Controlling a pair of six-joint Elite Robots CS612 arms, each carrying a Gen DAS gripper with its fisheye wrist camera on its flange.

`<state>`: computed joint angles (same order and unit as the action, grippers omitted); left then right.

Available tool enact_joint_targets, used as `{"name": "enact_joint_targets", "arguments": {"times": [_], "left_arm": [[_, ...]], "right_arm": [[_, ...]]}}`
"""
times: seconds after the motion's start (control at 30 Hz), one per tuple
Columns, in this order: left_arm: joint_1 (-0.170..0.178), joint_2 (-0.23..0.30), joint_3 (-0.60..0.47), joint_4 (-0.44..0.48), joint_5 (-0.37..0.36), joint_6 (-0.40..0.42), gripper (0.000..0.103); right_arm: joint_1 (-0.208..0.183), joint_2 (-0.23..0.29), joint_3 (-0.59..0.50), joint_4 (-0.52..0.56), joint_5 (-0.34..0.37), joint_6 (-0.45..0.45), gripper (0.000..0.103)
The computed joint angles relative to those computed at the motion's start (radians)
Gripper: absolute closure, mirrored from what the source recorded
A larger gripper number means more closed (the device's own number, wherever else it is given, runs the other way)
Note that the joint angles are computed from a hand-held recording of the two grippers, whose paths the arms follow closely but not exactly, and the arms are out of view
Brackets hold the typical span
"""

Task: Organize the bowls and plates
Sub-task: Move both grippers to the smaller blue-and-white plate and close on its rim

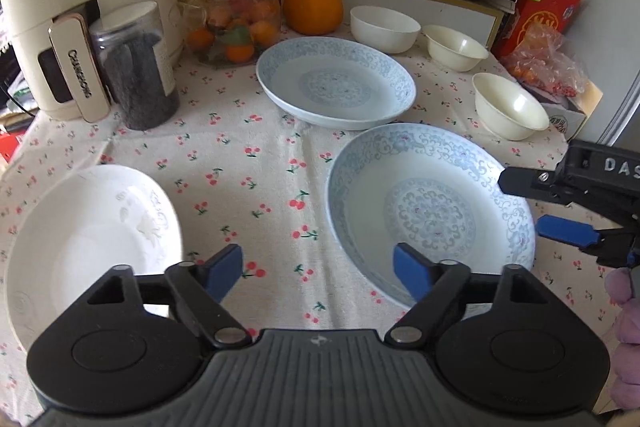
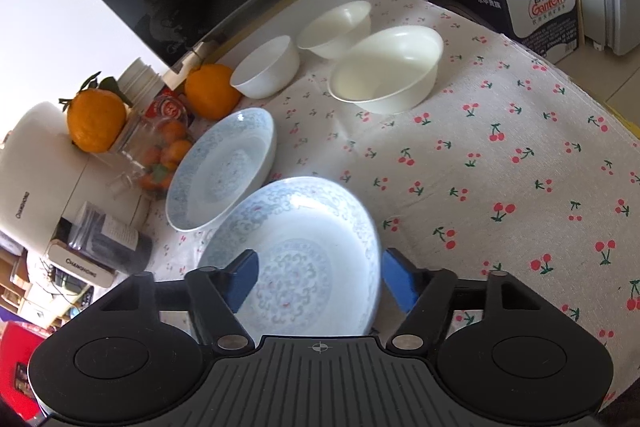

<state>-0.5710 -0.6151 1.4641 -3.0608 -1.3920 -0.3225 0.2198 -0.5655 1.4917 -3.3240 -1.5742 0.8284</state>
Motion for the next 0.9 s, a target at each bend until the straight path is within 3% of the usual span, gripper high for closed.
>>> {"name": "enact_joint_targets", "arguments": {"times": [0.03,0.1,0.2,0.43,0.8,0.9], "left_arm": [[0.000,-0.002,0.001,0.005,0.008,0.005,0.012],[0.002,-0.006,0.005,0.006,0.019,0.014,0.007],[0.004,-0.012,0.005,0.020,0.045,0.011,0.001],[0.029,-0.034,-0.007,0.115,0.047,0.004,0.001],[0.079,-0.055,-0.006,0.169,0.120,-0.017,0.001],[0.090,-0.047,-0.021,0.185,0.104,-0.043,0.001]], "right_arm": [[0.002,-0.001,-0.001,-0.001,0.003,-0.005,0.027],[0.006,-0.002,-0.005,-0.004,0.002,-0.008,0.014],[0.013,-0.001,-0.015,-0.012,0.006,-0.019,0.010],[0.033,0.009,-0.062,0.004,0.039,-0.054,0.007],[0.063,0.038,-0.153,0.068,0.098,-0.122,0.007],[0.068,0.041,-0.191,0.118,0.075,-0.180,0.007]]}}
